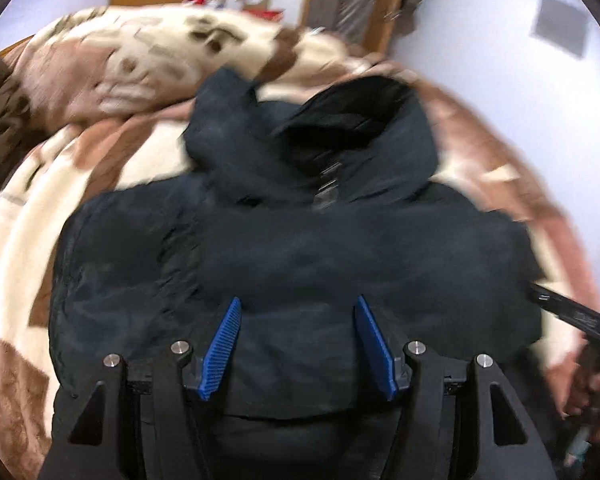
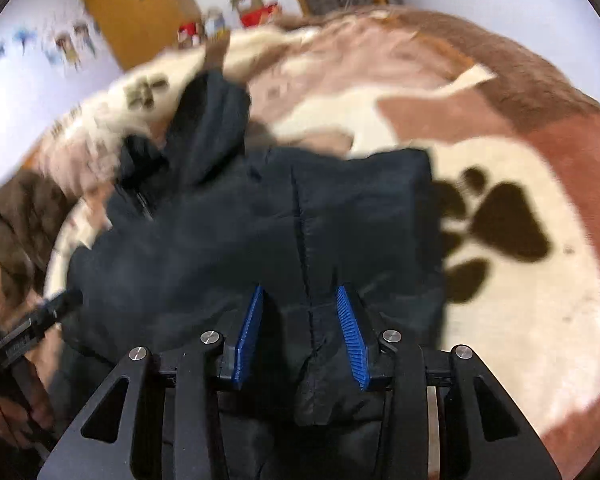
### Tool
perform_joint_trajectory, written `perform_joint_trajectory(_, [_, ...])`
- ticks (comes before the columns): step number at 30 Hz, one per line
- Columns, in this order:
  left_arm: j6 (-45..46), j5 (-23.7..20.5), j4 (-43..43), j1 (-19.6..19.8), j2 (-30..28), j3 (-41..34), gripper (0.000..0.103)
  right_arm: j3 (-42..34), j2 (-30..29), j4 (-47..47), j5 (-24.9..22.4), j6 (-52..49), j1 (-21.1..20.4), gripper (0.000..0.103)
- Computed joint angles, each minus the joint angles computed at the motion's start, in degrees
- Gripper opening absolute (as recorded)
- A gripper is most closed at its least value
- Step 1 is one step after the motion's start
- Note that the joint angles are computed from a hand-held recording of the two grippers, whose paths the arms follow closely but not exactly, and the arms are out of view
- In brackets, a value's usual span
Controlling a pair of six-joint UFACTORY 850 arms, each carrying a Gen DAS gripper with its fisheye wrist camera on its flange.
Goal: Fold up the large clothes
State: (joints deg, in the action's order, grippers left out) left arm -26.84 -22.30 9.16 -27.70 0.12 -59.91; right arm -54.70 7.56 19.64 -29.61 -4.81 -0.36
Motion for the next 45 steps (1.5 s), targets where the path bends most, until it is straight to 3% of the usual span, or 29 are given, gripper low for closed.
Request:
perform_joint_trajectory(6, [5.20,1.82,-6.84,2.83,-1.93,1.18,0.064,-0.74,-2.54,0.79,-0.05,-2.67,-0.36,0.040])
perform_joint_trajectory(8, [3.40,-0.18,-4.99,2.35,-1.38,0.46,0.062,-1.54,-1.29,-1.81,-1.25,-0.42,-0.23,0.040])
perform_joint_trajectory(11, [7.05,0.08,-9.90,3.38,1.62,1.14,0.061,-0.74,2.90,1.62,0.91,-4.22,-0.82,0.040])
perform_joint_trajectory(15, [1.90,2.11,-2.15,2.46,2.64,0.19,0.061,-3.77,1.24,-1.85,1.65,-2.16,0.36,0.040])
perform_joint_trajectory(18, [-3.25,0.73,6.37,1.67,-2.05,-3.43,0.061,-6.85,-4.06,-5.65,1.00,1.84,1.21,0.040])
perform_joint_trajectory(20, [0.71,-0.55,2.21,2.98,-6.15,-5.31,0.061,-8.25,-6.97,-7.71,0.22,3.47,1.55,0.040])
perform_joint_trajectory(22, [6.26,1.36,-4.26,4.43,-7.50,-4.99,0.063,-8.87,-9.26,-10.35,0.19,5.10,2.20,0.040])
perform_joint_trajectory(25, [2.40,4.07,1.53,3.70,-7.81,-3.75,0.064,-9.22,-10.99,-18.18,0.43,11.74,4.09,0.039])
perform_joint_trajectory(30, [-1.26,5.90,5.87,3.22,-8.18,-2.78,0.064,-8.92,-11.89,-19.88,1.18,13.81,4.25,0.038])
perform_joint_trajectory(36, [-2.53,5.60,7.50,2.94,-8.70,-3.28,0.064,-8.82,-11.72,-23.06,0.78,16.46,4.92,0.037])
perform_joint_trajectory(39, [-0.80,2.87,6.04,2.72,-9.08,-4.81,0.064,-9.87,-11.05,-20.34,-0.92,15.35,4.39,0.037])
perform_joint_trajectory(42, [5.71,0.09,-0.51,3.47,-7.98,-6.21,0.059,-9.57,-7.65,-20.61,-1.25,16.21,4.44,0.037])
perform_joint_trajectory(45, [10.26,1.73,-4.56,4.74,-3.83,-4.09,0.058,-7.22,-2.31,-17.26,0.43,13.01,5.19,0.037])
